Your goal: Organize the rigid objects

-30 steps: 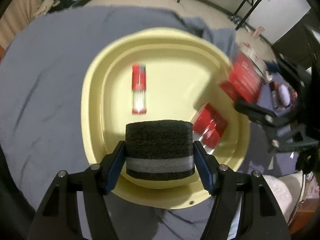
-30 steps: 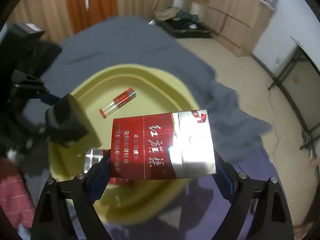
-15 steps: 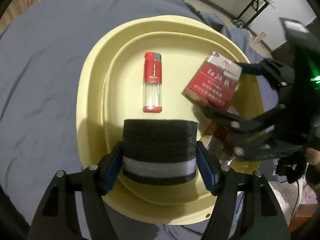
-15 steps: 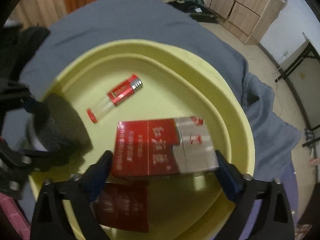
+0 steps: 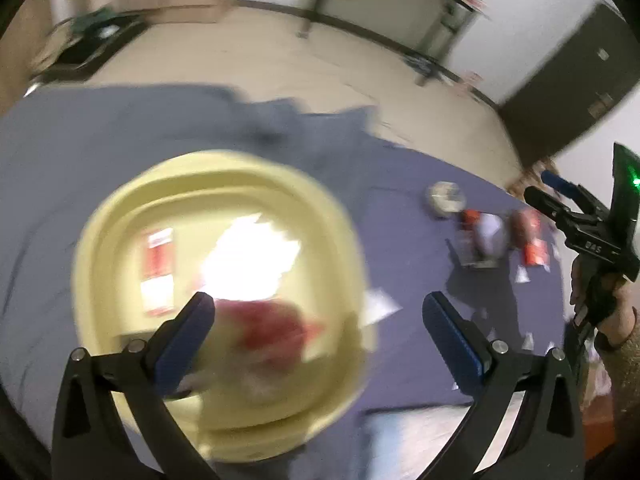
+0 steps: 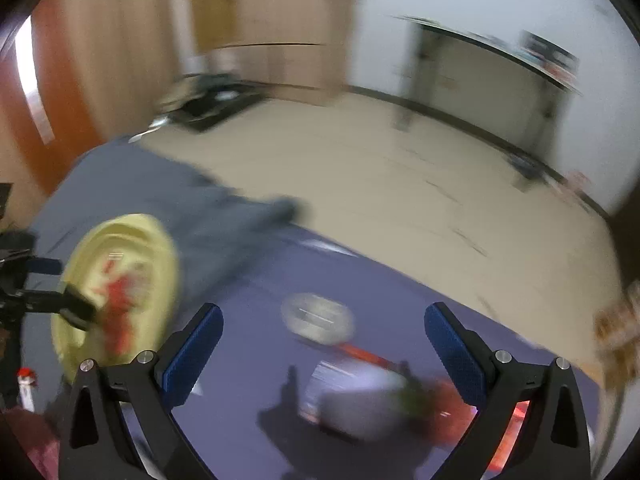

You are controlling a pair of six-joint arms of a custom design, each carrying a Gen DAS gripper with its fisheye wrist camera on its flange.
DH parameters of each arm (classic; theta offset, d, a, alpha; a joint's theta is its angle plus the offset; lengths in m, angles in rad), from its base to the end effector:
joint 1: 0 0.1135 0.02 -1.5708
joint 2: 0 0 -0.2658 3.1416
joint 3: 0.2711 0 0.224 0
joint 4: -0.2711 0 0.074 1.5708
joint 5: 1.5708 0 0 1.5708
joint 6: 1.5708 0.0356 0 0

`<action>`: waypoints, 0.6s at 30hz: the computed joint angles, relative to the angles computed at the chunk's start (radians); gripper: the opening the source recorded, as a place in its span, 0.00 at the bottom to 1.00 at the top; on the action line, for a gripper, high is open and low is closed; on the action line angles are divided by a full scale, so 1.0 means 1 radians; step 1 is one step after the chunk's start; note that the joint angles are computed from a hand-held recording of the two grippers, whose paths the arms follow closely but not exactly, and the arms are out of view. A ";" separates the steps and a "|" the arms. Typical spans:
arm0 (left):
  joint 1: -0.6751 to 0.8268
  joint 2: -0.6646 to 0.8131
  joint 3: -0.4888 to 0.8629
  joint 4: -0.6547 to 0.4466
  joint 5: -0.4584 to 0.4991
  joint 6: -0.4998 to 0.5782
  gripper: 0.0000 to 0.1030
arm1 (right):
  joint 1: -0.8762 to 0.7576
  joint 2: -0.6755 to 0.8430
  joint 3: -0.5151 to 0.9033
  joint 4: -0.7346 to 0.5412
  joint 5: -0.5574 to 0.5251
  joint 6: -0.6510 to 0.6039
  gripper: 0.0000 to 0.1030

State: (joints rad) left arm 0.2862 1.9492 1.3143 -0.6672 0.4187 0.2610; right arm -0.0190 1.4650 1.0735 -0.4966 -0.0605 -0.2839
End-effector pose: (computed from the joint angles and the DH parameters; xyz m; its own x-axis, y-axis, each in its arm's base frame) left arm 0.3454 0.0866 0.1781 -0.9334 -0.0289 -0.3576 0.0895 0.9464 -0.3102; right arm 0.2834 -0.0032 0.2659 -0.7393 -0.2656 -0.6188 -0.2357 0.9629 -0.1317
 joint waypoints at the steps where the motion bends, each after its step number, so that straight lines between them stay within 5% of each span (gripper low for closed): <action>1: -0.087 0.001 0.009 0.009 -0.004 -0.048 1.00 | -0.112 -0.022 0.001 -0.037 -0.022 -0.046 1.00; 7: -0.455 0.106 0.123 0.110 -0.066 -0.289 1.00 | -0.627 0.009 -0.022 -0.115 -0.122 -0.236 1.00; 11: -0.654 0.220 0.214 0.183 -0.181 -0.249 1.00 | -0.678 0.069 -0.067 -0.081 -0.122 -0.294 1.00; 18: -0.733 0.401 0.397 0.078 -0.303 -0.297 1.00 | -0.712 0.140 -0.053 -0.040 -0.195 -0.241 1.00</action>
